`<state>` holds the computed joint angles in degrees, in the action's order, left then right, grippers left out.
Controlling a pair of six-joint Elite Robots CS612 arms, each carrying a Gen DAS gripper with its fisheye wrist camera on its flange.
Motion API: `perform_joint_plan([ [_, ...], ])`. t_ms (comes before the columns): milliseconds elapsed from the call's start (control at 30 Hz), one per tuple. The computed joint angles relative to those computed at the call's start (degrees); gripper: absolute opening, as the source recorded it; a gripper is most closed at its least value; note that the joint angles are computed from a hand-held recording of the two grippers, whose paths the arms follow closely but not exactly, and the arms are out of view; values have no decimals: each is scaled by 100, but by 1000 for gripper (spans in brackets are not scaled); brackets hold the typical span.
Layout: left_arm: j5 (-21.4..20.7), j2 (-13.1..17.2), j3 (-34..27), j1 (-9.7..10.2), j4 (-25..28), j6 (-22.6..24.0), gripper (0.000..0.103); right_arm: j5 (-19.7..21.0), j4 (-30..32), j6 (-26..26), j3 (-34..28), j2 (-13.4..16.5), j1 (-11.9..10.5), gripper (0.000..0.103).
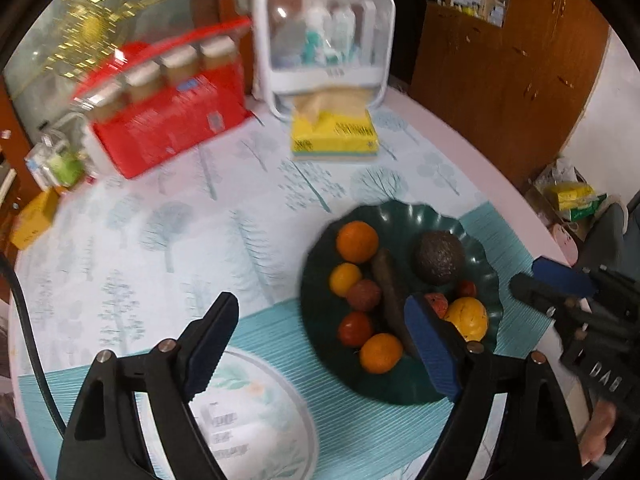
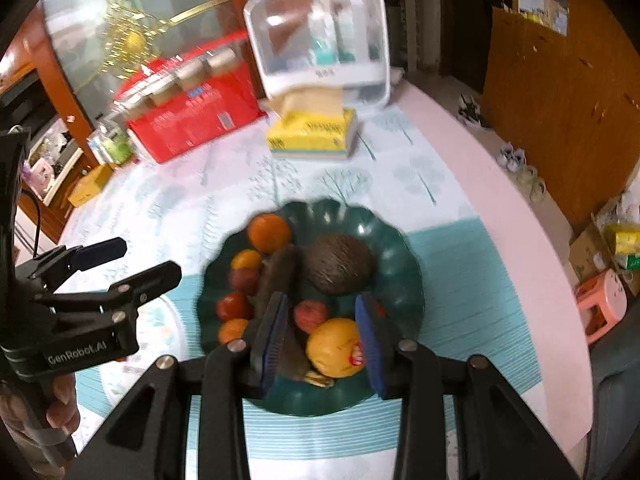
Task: Organize fruits
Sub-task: 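Move both open tools back over the white plate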
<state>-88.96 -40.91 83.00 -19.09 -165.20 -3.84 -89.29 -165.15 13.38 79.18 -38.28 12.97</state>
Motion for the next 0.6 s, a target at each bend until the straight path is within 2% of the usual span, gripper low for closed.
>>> perform_joint_plan([
  [167,358,-439,540,147,-643,35,91,-9,-291,-283,19,-198,150,37],
  [300,644,-744,982,331,-1224,0,99,56,-450,-585,-104,-237,316,49],
  [467,1011,-917,1357,528,-1639,-128,101,231,-512,-990,-399,-116,542,54],
  [600,1292,-935,1602,660,-1830,-383,101,417,-261,-1251,-758,127,714,54],
])
